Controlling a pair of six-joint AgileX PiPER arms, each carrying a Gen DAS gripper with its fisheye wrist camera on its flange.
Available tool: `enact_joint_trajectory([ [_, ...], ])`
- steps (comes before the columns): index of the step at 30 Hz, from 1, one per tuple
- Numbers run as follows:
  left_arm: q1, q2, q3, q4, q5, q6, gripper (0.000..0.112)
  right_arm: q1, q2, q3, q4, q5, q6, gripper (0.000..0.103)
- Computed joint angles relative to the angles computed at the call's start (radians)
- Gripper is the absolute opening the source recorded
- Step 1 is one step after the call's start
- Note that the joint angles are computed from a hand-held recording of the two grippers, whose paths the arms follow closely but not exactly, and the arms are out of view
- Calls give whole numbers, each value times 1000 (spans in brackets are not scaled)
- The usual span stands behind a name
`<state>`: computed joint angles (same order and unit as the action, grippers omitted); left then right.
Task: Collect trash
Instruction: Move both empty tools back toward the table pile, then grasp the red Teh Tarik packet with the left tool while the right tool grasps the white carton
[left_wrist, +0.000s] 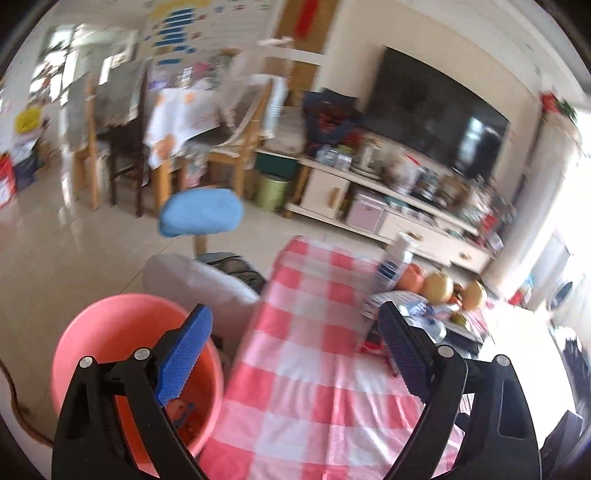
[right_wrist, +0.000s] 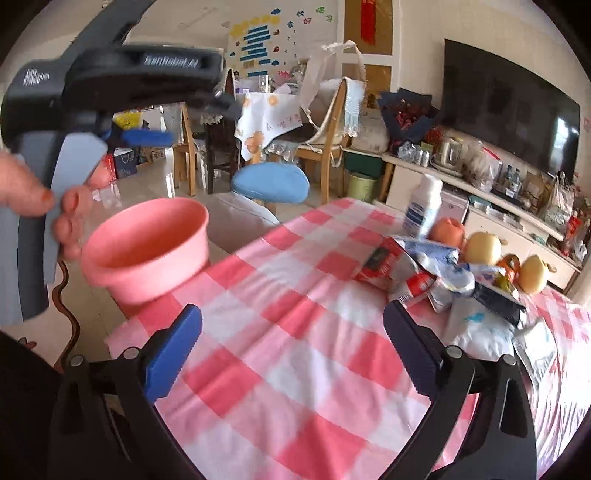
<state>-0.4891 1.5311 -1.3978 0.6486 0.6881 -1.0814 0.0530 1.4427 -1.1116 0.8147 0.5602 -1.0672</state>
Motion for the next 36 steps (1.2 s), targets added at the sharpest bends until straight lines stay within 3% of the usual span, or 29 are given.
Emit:
enact_joint_trajectory([
  [9,-89,115,-174,-146,15,178,90,-140,-4,26,11,100,-40,99],
  [20,-143,326,-468,-307,135,301,90,-257,34,-1,-30,194,-54,99],
  [26,-143,482,-684,-387,234,301,90,-353,59,-40,9,163,-70,99],
  [36,-127,777,-1159,-430,486,308,90,-597,313,-350,17,267,148,99],
])
